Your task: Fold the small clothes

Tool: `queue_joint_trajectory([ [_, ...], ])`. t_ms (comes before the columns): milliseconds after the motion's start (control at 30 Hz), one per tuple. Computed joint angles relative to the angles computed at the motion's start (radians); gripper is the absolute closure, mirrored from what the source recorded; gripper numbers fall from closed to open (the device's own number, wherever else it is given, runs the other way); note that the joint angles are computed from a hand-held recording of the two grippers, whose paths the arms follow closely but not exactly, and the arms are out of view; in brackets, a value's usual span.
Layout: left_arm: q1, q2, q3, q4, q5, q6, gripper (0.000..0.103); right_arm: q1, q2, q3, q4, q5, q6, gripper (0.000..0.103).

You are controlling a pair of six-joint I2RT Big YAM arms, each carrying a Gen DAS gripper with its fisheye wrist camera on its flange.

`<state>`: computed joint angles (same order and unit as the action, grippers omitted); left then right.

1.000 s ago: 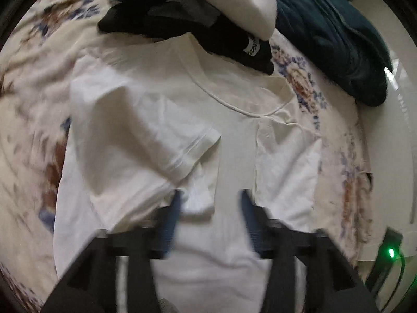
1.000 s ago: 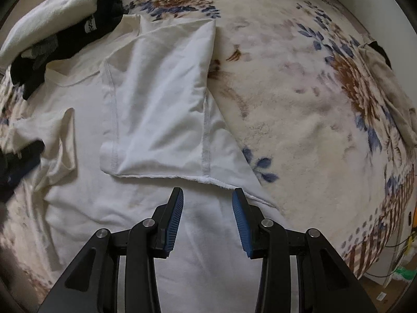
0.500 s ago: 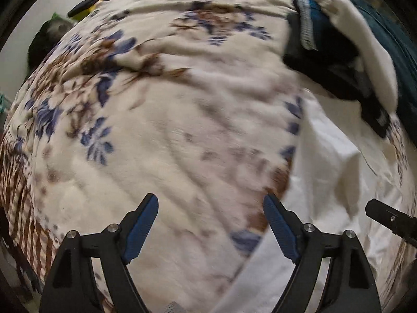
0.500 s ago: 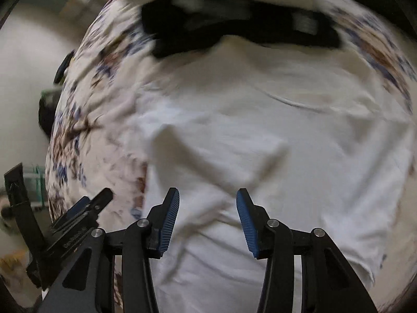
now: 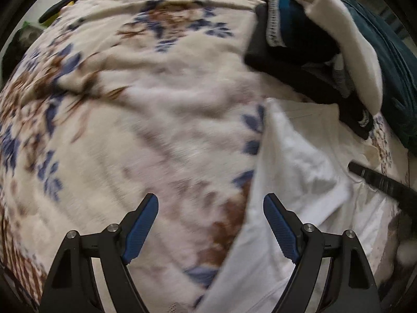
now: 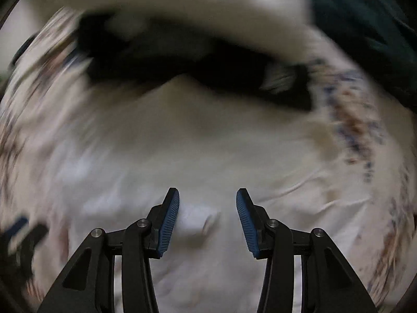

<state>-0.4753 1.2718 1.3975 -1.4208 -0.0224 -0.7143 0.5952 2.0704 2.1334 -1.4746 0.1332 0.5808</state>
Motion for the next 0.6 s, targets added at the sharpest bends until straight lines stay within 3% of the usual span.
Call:
queue_joint_trajectory([
  [167, -0.022, 0.077, 0.06, 0.033, 0.009, 0.056, 0.021, -0.059, -0.138, -0.174, 0.081, -0.184, 0.163, 0.055],
  [300, -0.039, 0.15, 0.097, 0.041, -0.032, 0.116, 0.021, -0.057, -0.281, -0.438, 0.196, -0.402, 0.324, 0.055],
  [400, -0.037, 0.187, 0.107, 0.042, -0.05, 0.145, 0.021, -0.033, -0.356, -0.61, 0.351, -0.501, 0.427, 0.055],
  [433, -0.036, 0.197, 0.111, 0.037, -0.056, 0.153, 0.021, -0.02, -0.376, -0.656, 0.422, -0.51, 0.447, 0.06],
  [467, -0.034, 0.203, 0.113, 0.036, -0.057, 0.161, 0.021, -0.004, -0.383, -0.68, 0.455, -0.495, 0.449, 0.078],
  [533, -0.03, 0.213, 0.117, 0.036, -0.068, 0.169, 0.021, 0.023, -0.377, -0.675, 0.438, -0.432, 0.427, 0.099],
  [600, -0.026, 0.218, 0.121, 0.038, -0.068, 0.175, 0.021, 0.042, -0.394, -0.692, 0.439, -0.389, 0.446, 0.102],
])
